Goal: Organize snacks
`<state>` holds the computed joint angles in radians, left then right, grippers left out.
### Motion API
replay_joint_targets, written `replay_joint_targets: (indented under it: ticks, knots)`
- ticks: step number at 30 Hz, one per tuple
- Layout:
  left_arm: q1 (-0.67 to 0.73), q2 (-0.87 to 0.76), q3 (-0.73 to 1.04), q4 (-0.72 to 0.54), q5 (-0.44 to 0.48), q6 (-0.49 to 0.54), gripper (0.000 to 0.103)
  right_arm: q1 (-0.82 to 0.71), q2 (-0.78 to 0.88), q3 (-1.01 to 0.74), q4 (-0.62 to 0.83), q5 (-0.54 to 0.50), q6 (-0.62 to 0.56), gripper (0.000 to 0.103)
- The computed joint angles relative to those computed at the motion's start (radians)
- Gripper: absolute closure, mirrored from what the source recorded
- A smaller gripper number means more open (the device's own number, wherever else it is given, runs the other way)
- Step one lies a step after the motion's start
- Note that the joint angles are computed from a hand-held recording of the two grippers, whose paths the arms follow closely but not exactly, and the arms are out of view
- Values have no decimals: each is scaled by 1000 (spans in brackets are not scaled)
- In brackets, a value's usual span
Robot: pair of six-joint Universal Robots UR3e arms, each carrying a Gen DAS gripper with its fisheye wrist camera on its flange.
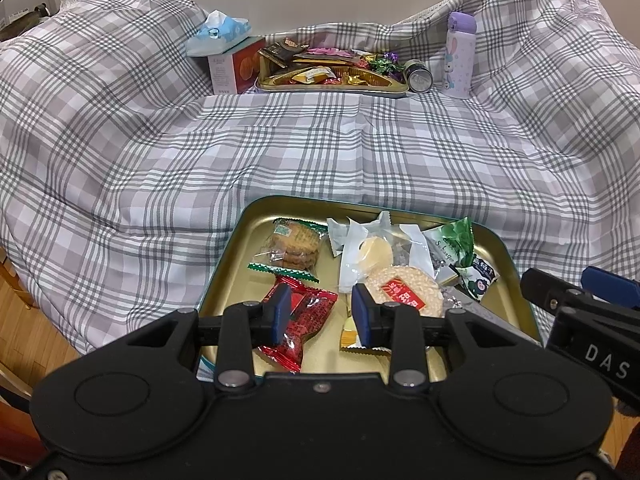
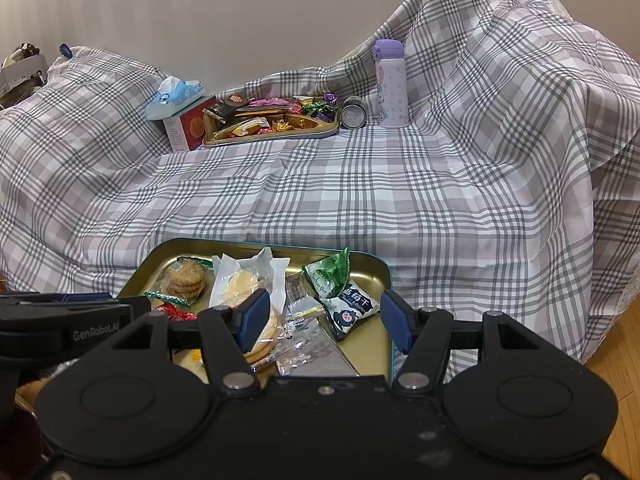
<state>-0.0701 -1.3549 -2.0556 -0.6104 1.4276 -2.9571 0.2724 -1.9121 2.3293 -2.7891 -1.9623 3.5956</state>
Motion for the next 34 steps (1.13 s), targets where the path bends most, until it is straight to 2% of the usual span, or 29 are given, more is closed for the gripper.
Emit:
replay_joint_targets:
  ticks: [17, 34]
  knots:
    - [-6, 0, -2, 3, 6, -9, 60, 20, 14, 1, -4, -9, 18, 39]
    - [-8, 5, -18, 23, 10, -10, 60, -11, -3, 17, -3, 26, 1, 39]
